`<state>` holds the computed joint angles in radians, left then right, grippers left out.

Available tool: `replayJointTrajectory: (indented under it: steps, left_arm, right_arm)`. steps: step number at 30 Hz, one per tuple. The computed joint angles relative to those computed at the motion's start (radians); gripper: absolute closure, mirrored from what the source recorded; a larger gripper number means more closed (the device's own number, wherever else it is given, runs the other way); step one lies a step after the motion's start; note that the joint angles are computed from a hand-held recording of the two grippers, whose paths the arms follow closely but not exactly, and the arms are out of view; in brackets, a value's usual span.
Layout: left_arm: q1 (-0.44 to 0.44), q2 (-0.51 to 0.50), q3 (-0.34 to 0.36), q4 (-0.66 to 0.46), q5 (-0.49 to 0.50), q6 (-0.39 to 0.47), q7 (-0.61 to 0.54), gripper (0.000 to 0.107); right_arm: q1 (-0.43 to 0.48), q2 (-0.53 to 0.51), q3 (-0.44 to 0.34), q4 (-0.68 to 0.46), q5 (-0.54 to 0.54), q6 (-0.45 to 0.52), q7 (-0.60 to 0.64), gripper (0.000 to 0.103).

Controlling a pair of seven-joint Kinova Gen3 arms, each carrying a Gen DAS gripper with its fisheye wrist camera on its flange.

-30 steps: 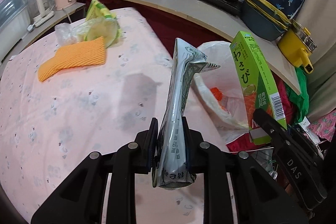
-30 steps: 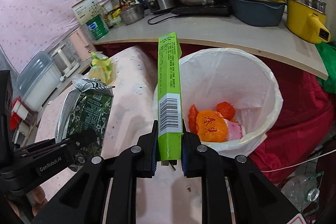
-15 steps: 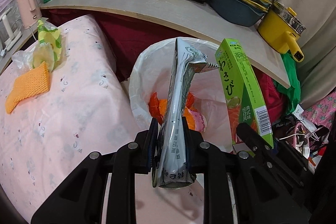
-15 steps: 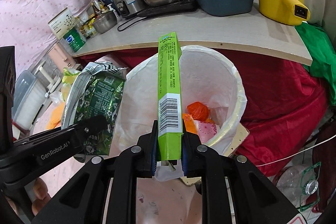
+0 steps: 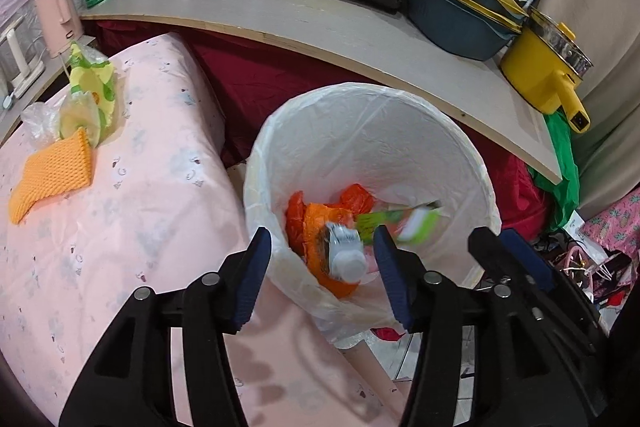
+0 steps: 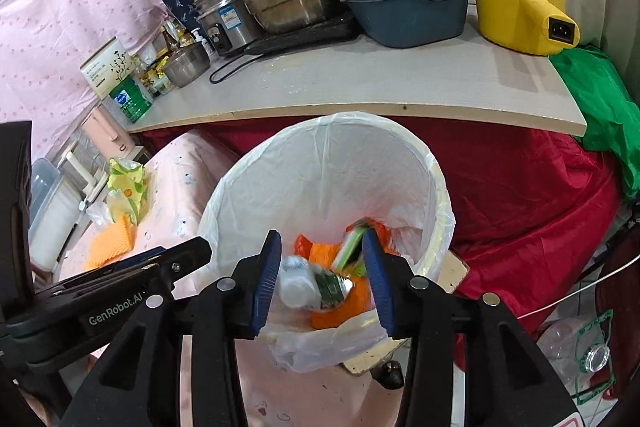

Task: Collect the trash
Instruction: 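Carry both cartons over the white bin and open both tools, then move both open tools back toward the plastic wrap and yellow-green bag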

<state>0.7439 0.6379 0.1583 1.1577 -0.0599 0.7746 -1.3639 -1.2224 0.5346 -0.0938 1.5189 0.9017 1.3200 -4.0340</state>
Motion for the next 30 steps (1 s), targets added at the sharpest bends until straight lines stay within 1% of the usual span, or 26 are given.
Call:
replayJointTrajectory:
  steps: [9, 20, 24, 30]
  left_arm:
    - [-0.043, -0.046, -0.006, 0.066, 0.011, -0.036, 0.021, 0.057]
    - [-0.087, -0.11, -0.004, 0.152, 0.012, -0.082, 0.034, 0.057]
    - [-0.105, -0.133, -0.004, 0.184, 0.013, -0.099, 0.039, 0.057]
    - [-0.144, -0.166, 0.003, 0.23, 0.027, -0.121, 0.035, 0.057]
  right_arm:
    - [-0.004, 0.02, 0.007, -0.061, 0.002, 0.015, 0.058, 0.06]
    - [-0.026, 0.065, 0.037, -0.181, -0.01, 0.043, 0.168, 0.06]
    - [-0.036, 0.087, 0.051, -0.233, -0.014, 0.054, 0.212, 0.057]
    - [-0.046, 0.116, 0.073, -0.308, -0.023, 0.061, 0.29, 0.057]
